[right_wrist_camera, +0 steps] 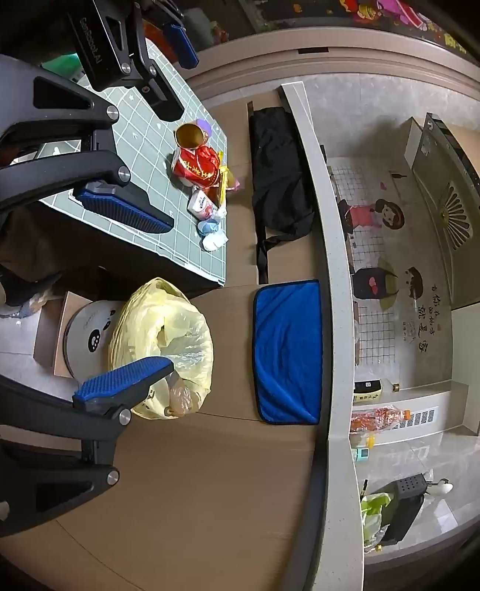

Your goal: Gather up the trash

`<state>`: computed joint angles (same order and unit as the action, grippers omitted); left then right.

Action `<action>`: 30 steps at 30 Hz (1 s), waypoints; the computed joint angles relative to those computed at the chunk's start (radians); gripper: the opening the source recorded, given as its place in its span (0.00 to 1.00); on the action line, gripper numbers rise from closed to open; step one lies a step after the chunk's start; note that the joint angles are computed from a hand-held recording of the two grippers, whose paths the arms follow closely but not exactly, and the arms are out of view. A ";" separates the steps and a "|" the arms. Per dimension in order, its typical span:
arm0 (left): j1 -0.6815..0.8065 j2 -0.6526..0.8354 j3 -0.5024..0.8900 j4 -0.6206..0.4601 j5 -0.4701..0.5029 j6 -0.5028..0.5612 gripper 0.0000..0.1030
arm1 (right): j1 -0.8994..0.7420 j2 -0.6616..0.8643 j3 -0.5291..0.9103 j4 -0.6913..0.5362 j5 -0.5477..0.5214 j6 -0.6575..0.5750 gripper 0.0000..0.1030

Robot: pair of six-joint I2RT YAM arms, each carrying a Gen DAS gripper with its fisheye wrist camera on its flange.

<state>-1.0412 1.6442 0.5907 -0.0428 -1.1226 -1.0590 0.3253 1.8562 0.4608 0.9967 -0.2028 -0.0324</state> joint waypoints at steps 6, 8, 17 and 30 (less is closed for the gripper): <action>-0.001 0.003 0.007 -0.018 -0.003 0.000 0.92 | 0.005 -0.003 -0.006 0.004 0.005 -0.002 0.65; -0.001 0.003 0.007 -0.018 -0.003 0.000 0.92 | 0.008 -0.005 -0.008 0.004 0.009 -0.002 0.65; -0.002 0.003 0.009 -0.026 -0.002 -0.006 0.92 | 0.016 -0.012 -0.016 0.004 0.020 0.001 0.65; 0.002 0.002 0.006 -0.014 -0.002 0.002 0.92 | -0.018 0.007 0.006 -0.011 -0.016 -0.009 0.65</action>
